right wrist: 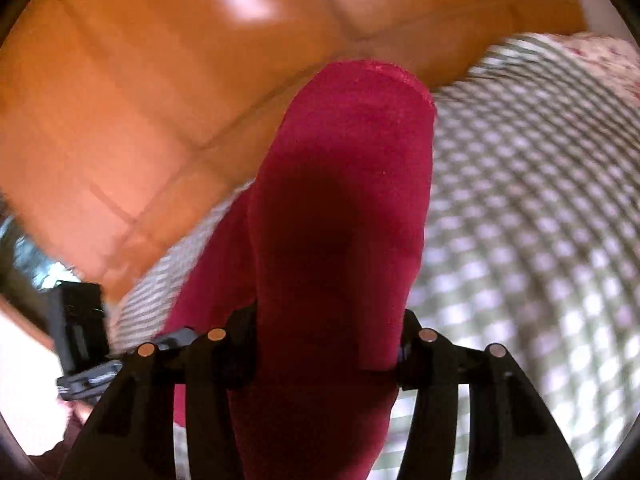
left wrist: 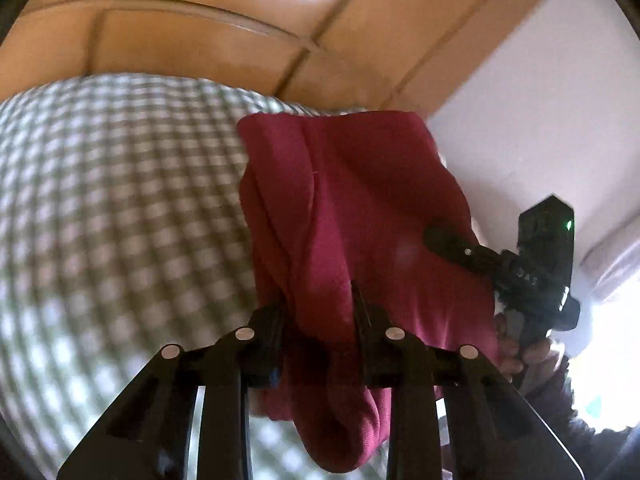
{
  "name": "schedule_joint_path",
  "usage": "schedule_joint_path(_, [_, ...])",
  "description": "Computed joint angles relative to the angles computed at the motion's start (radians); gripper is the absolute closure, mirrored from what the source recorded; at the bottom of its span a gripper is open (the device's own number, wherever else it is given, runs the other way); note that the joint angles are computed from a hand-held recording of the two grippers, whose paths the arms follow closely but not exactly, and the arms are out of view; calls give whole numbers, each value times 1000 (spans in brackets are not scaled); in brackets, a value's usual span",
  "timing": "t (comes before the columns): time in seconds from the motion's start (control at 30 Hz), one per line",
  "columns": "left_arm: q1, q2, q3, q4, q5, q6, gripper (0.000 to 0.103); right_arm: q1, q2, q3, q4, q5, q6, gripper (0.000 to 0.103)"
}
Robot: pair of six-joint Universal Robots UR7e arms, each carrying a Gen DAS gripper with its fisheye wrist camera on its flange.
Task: Fold small clothes
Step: 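Lower the folded red top onto the bed and open both tools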
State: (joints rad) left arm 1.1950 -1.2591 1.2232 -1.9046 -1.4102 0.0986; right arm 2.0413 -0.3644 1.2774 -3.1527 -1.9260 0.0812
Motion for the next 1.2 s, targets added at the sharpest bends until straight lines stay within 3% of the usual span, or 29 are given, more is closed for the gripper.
schedule_joint_path(0.13, [-46, 56, 30, 29, 183, 12, 76, -50, -29, 58, 19, -79, 72, 36])
schedule_joint_path(0.2, [-58, 41, 77, -17, 227, 24, 75, -57, -41, 95, -17, -98, 82, 26])
schedule_joint_path(0.3, [-81, 7, 128, -97, 277, 40, 75, -28, -48, 137, -125, -191, 28, 28])
schedule_joint_path(0.37, [-102, -14, 167, -172, 309, 89, 75, 5, -54, 161, -184, -240, -27, 40])
schedule_joint_path(0.43, [-108, -29, 203, -234, 342, 128, 75, 48, -39, 162, -239, -286, -101, 45])
schedule_joint_path(0.57, [-104, -46, 241, -261, 395, 136, 75, 83, -8, 144, -215, -321, -189, 62])
schedule_joint_path(0.63, [-90, -40, 256, -271, 419, 128, 74, 95, 20, 137, -146, -341, -154, 61])
schedule_joint_path(0.7, [-80, -36, 263, -301, 427, 132, 63, 93, 47, 134, -113, -358, -123, 61])
schedule_joint_path(0.83, [-74, -20, 236, -280, 443, 89, 54, 103, 140, 81, -206, -457, -191, 61])
schedule_joint_path(0.97, [-93, -55, 278, -320, 469, 101, 50, 115, 140, 65, -165, -484, -139, 59])
schedule_joint_path(1.03, [-113, -78, 309, -347, 520, 93, 38, 116, 137, 58, -152, -492, -134, 54])
schedule_joint_path(1.13, [-127, -110, 330, -354, 528, 67, 38, 128, 134, 56, -145, -496, -127, 41])
schedule_joint_path(1.2, [-138, -128, 349, -374, 547, 68, 38, 134, 131, 61, -147, -500, -121, 38])
